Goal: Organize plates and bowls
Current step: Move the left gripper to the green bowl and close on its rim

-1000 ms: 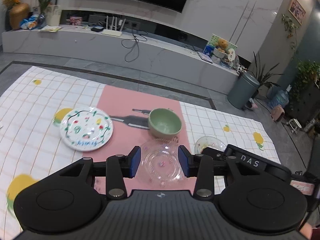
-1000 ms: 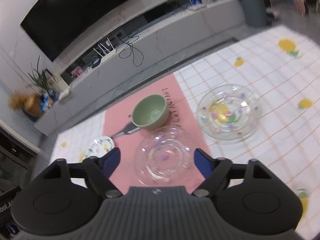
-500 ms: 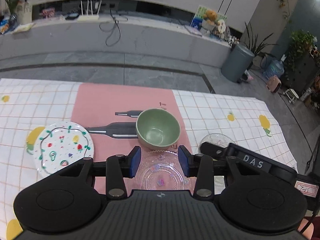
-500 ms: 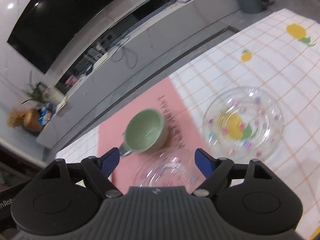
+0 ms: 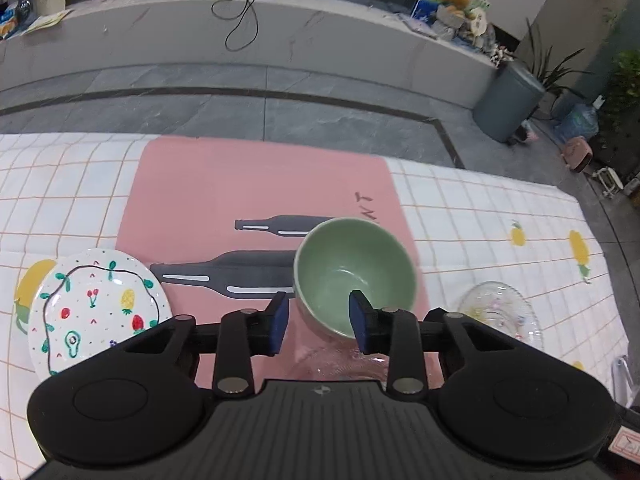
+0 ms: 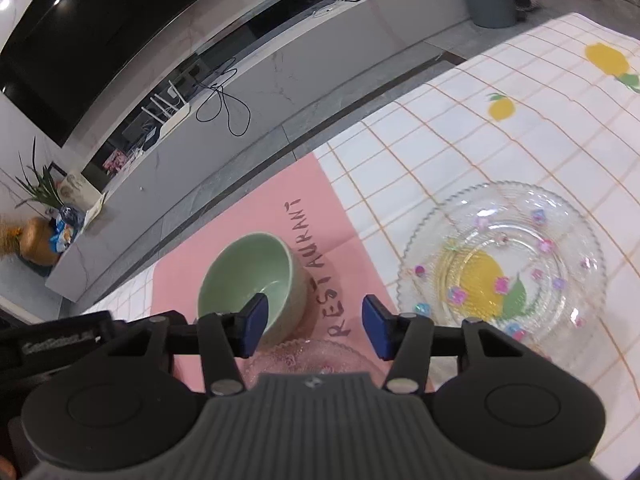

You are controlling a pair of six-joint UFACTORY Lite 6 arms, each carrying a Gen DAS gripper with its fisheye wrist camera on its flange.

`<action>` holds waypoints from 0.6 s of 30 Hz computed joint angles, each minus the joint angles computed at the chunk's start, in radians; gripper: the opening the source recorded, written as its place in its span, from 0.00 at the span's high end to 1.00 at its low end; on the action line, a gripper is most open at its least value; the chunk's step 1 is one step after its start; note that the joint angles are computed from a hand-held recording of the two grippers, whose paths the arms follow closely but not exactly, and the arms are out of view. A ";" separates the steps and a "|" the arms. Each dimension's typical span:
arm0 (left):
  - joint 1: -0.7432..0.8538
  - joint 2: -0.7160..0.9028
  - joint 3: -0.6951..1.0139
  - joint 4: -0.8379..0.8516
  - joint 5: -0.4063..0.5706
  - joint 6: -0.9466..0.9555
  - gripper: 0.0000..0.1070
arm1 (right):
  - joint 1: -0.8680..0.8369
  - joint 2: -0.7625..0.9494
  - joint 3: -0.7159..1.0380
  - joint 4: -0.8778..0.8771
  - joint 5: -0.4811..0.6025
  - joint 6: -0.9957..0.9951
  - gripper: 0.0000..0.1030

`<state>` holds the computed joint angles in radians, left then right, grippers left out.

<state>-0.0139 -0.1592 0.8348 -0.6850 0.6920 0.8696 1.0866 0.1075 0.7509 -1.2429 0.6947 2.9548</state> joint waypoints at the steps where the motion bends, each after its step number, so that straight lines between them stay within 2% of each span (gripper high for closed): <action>1: -0.011 0.018 0.003 -0.001 -0.022 -0.010 0.66 | -0.020 0.008 0.004 0.000 -0.026 -0.013 0.53; 4: -0.020 0.068 0.011 -0.020 -0.061 -0.016 0.68 | -0.050 0.020 -0.001 -0.091 -0.096 0.049 0.59; 11: -0.036 0.139 0.014 -0.048 -0.132 -0.012 0.82 | -0.072 0.095 0.080 -0.097 -0.110 -0.017 0.65; 13: -0.035 0.156 0.016 -0.073 -0.142 0.000 0.83 | -0.088 0.118 0.098 -0.104 -0.133 -0.018 0.71; 18: -0.043 0.181 0.019 -0.096 -0.165 0.001 0.85 | -0.108 0.155 0.118 -0.135 -0.166 -0.004 0.71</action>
